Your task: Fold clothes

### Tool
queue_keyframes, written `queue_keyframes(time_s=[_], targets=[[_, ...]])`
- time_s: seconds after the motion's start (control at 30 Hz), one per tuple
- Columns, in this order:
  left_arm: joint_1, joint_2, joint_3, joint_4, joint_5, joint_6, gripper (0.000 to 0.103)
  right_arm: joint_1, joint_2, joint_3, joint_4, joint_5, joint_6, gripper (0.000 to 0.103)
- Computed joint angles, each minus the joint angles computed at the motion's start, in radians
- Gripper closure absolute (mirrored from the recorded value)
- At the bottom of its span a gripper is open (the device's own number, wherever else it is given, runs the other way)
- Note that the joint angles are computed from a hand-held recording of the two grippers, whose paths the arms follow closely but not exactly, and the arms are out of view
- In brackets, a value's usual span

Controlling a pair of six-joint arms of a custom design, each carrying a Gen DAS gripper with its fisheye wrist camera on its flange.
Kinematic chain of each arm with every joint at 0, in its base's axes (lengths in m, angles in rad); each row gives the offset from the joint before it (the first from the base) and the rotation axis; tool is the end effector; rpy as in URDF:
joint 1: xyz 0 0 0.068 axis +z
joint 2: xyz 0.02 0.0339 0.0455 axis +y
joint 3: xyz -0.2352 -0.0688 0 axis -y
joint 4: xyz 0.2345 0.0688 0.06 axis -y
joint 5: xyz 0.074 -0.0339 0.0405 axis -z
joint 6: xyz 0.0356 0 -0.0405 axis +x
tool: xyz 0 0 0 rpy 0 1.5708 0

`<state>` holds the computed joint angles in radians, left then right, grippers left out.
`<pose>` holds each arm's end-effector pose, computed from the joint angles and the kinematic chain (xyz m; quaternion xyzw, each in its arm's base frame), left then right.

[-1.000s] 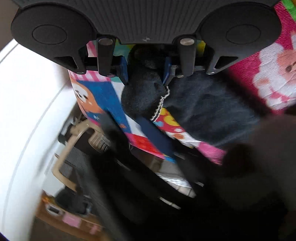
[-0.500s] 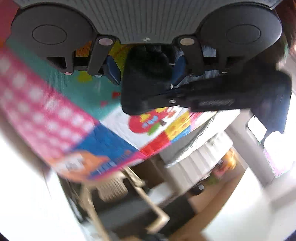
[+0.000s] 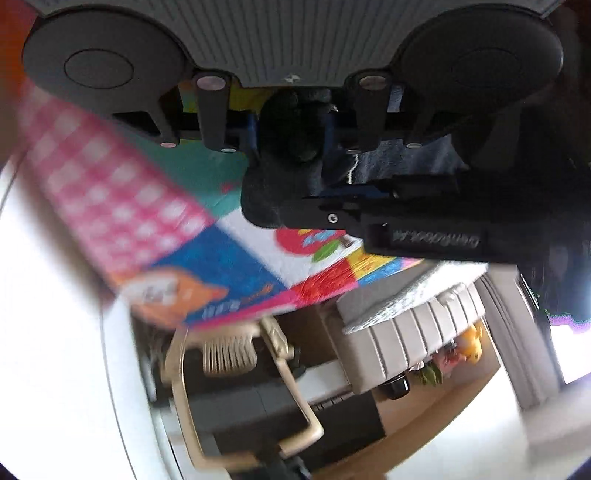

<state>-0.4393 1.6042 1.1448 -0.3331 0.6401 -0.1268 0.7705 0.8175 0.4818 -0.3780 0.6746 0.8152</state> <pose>0.2956 -0.1624 0.2253 0.2546 0.8490 -0.3801 0.2645 0.1427 0.1075 0.1978 0.1567 0.8550 0.0681 0.4896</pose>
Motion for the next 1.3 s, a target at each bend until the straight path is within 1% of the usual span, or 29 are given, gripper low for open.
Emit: queue_keyframes(time_s=[0.03, 0.07, 0.1, 0.13, 0.23, 0.27, 0.37, 0.43, 0.5, 0.6, 0.67, 0.73, 0.77, 0.8, 0.87, 0.9, 0.93, 1.0, 1.03, 1.1, 1.13, 1.17, 1.2, 1.23, 1.27, 1.3], targets=[[-0.007, -0.005, 0.0, 0.004, 0.002, -0.005, 0.067, 0.038, 0.031, 0.025, -0.037, 0.065, -0.02, 0.073], [-0.012, -0.009, 0.002, 0.006, 0.006, -0.008, 0.06, 0.07, 0.069, 0.052, -0.069, 0.121, -0.041, 0.073], [-0.013, -0.013, 0.003, 0.003, 0.01, -0.008, 0.056, 0.102, 0.115, 0.079, -0.095, 0.174, -0.068, 0.072], [-0.012, -0.02, 0.0, 0.001, 0.013, -0.004, 0.048, 0.126, 0.158, 0.104, -0.116, 0.212, -0.093, 0.072], [-0.004, -0.049, -0.023, -0.008, -0.004, 0.017, 0.041, 0.174, 0.304, 0.178, -0.136, 0.282, -0.177, 0.072], [0.004, -0.059, -0.032, -0.011, -0.01, 0.02, 0.039, 0.192, 0.346, 0.2, -0.14, 0.307, -0.194, 0.072], [0.044, -0.081, -0.048, -0.016, -0.001, 0.009, 0.038, 0.236, 0.452, 0.261, -0.147, 0.36, -0.247, 0.071], [0.07, -0.095, -0.056, -0.013, 0.009, 0.004, 0.037, 0.25, 0.494, 0.289, -0.141, 0.365, -0.275, 0.07], [0.088, -0.105, -0.064, -0.011, 0.021, 0.003, 0.033, 0.263, 0.526, 0.309, -0.131, 0.369, -0.3, 0.069], [0.103, -0.111, -0.07, -0.011, 0.027, 0.009, 0.033, 0.261, 0.533, 0.298, -0.064, 0.353, -0.356, 0.067], [0.099, -0.104, -0.074, -0.011, 0.006, 0.021, 0.035, 0.26, 0.508, 0.277, -0.014, 0.332, -0.386, 0.065], [0.089, -0.096, -0.083, -0.001, -0.042, 0.026, 0.036, 0.248, 0.454, 0.245, 0.031, 0.283, -0.4, 0.059], [0.089, -0.091, -0.092, 0.01, -0.063, 0.027, 0.033, 0.234, 0.424, 0.228, 0.047, 0.253, -0.395, 0.057], [0.097, -0.08, -0.094, 0.014, -0.064, 0.027, 0.032, 0.22, 0.39, 0.209, 0.061, 0.222, -0.389, 0.055], [0.122, -0.06, -0.097, 0.02, -0.036, 0.024, 0.031, 0.19, 0.296, 0.161, 0.081, 0.157, -0.357, 0.043], [0.134, -0.057, -0.103, 0.025, -0.027, 0.025, 0.031, 0.173, 0.243, 0.135, 0.089, 0.125, -0.338, 0.032], [0.146, -0.056, -0.107, 0.028, -0.017, 0.027, 0.031, 0.154, 0.184, 0.103, 0.104, 0.094, -0.315, 0.026], [0.166, -0.055, -0.112, 0.03, 0.001, 0.032, 0.031, 0.11, 0.047, 0.035, 0.124, 0.024, -0.26, 0.02], [0.175, -0.056, -0.114, 0.031, 0.008, 0.033, 0.031, 0.08, -0.036, -0.002, 0.127, -0.024, -0.218, 0.015], [0.191, -0.055, -0.116, 0.032, 0.02, 0.031, 0.031, 0.007, -0.164, -0.068, 0.136, -0.119, -0.135, 0.01], [0.198, -0.056, -0.118, 0.033, 0.024, 0.029, 0.031, -0.038, -0.215, -0.097, 0.136, -0.171, -0.081, 0.01], [0.204, -0.057, -0.119, 0.035, 0.027, 0.028, 0.03, -0.071, -0.235, -0.116, 0.133, -0.207, -0.04, 0.01], [0.209, -0.059, -0.121, 0.035, 0.027, 0.028, 0.03, -0.103, -0.251, -0.133, 0.131, -0.243, -0.003, 0.016], [0.214, -0.064, -0.124, 0.035, 0.025, 0.03, 0.03, -0.125, -0.245, -0.14, 0.13, -0.272, 0.016, 0.031], [0.22, -0.07, -0.127, 0.036, 0.023, 0.032, 0.029, -0.155, -0.225, -0.146, 0.147, -0.315, 0.029, 0.036], [0.225, -0.075, -0.129, 0.035, 0.021, 0.035, 0.029, -0.182, -0.212, -0.161, 0.175, -0.359, 0.05, 0.036]])
